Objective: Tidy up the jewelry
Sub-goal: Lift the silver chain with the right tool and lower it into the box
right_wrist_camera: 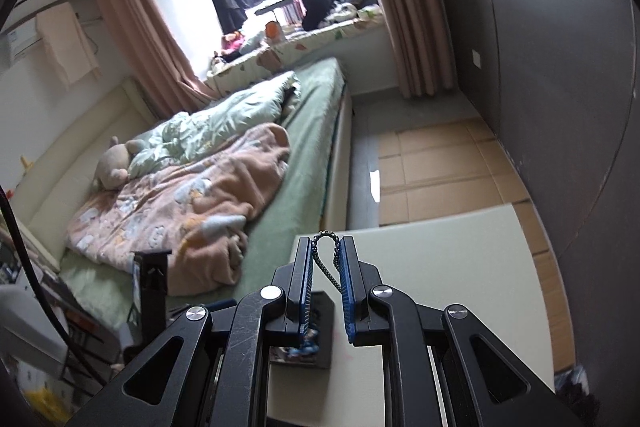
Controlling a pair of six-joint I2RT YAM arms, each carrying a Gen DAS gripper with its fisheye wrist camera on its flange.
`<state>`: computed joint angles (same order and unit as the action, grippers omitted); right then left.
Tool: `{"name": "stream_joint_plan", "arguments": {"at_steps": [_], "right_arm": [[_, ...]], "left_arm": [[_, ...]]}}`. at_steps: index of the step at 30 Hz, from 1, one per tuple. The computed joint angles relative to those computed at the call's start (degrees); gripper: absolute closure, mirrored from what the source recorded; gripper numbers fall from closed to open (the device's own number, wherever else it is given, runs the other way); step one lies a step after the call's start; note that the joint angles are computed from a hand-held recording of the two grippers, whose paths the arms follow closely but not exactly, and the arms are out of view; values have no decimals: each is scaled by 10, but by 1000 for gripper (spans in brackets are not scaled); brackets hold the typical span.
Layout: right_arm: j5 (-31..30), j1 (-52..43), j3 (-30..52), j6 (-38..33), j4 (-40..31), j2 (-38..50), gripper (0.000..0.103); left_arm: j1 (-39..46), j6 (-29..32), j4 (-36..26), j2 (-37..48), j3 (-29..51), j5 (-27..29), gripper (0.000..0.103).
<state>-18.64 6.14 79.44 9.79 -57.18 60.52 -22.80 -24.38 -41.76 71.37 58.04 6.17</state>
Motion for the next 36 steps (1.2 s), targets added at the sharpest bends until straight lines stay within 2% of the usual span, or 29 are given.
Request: {"name": "stream_joint_plan", "arguments": {"at_steps": [7, 16, 20, 23, 36], "right_arm": [[83, 97, 105, 29, -26, 31, 89], [206, 215, 315, 44, -83, 121, 89], [240, 260, 377, 52, -100, 157, 89], [258, 283, 387, 54, -99, 174, 89], [244, 270, 344, 51, -69, 180, 89]], "left_arm": [[40, 6, -2, -19, -11, 20, 27], [90, 10, 2, -57, -26, 57, 27], [102, 12, 3, -63, -28, 66, 27], [110, 14, 4, -67, -29, 73, 27], [133, 22, 1, -75, -32, 91, 27]]}}
